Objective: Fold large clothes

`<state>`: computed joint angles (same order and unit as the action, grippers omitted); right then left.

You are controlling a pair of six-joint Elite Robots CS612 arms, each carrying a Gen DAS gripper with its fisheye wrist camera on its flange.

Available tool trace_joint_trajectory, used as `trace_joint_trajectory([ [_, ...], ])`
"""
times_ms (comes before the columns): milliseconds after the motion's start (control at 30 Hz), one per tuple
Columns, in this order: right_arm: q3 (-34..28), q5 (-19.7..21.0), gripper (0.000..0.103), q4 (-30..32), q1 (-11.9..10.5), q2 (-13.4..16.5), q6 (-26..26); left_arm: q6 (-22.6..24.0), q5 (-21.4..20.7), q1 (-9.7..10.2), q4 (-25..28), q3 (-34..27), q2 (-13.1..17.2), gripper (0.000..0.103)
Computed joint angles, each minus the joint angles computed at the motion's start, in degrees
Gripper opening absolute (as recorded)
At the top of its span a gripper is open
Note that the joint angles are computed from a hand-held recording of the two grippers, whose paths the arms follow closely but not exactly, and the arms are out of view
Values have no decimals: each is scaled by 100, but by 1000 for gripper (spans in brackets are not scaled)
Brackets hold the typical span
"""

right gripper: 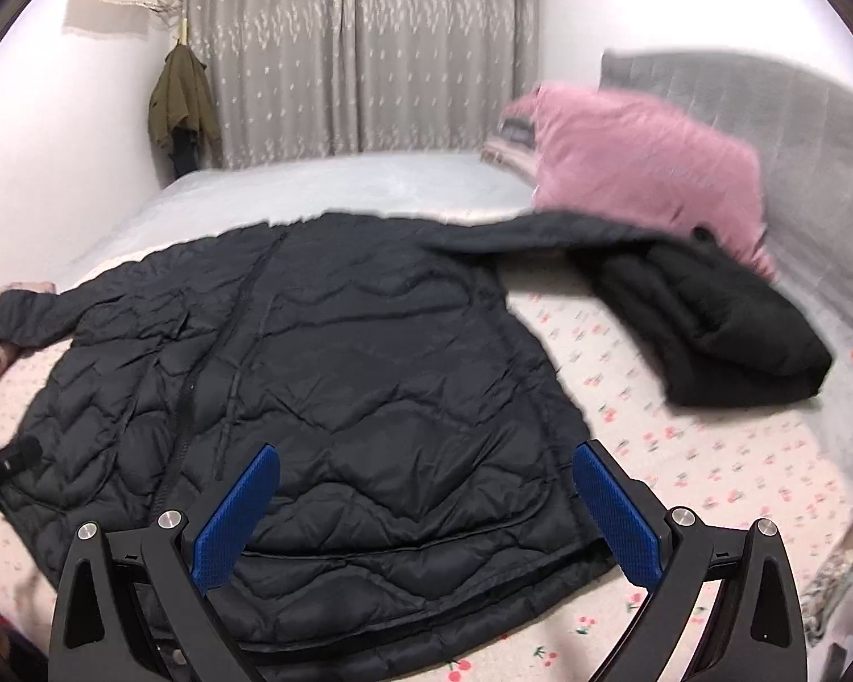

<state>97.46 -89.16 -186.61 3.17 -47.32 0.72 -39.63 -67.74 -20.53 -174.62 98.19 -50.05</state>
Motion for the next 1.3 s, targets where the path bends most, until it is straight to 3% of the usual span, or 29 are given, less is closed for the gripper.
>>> trace_joint_trajectory([
  [133,-314,804,103,688,-195,29,350,-40,84,126,147,-250,-57,103],
  [200,-563,1099,103,1043,-214,58,427,13,-129,250,245,-514,-14,103],
  [300,-1039,1699,103,1642,-154,160,52,-118,-499,438,514,-916,95,103],
  [400,-1645,2109,103,2277,3,397,-611,-449,-497,573,837,-1170,253,103],
  [500,-2414,2381,103,3209,167,789,-867,-639,-667,684,742,-1100,398,103],
  [567,-2972,2789,103,3968,218,1094,-969,-553,-892,787,1150,-1151,484,102],
  [633,-3408,2769,103,4354,282,1361,-930,-862,-944,889,1241,-1094,475,101],
  [733,-4108,2795,98,4616,425,1780,-925,-1031,-723,940,712,-867,375,101],
  [867,-5051,2738,90,5017,635,2294,-1227,-1149,-538,964,897,-836,356,102],
  [1033,-6391,2892,65,6001,739,3013,-1125,-1375,-774,1059,687,-748,357,102],
  [1100,-6697,2947,36,6444,751,3155,-1321,-1379,-703,1069,614,-713,336,102],
  [1167,-6453,3366,13,6469,709,3022,-1697,-1408,-675,1080,616,-702,333,102],
  [1233,-5898,3706,11,6235,691,2721,-2274,-1543,-715,1112,577,-672,330,102],
  [1300,-5372,3747,11,6026,715,2415,-2939,-1740,-774,1146,479,-626,330,102],
])
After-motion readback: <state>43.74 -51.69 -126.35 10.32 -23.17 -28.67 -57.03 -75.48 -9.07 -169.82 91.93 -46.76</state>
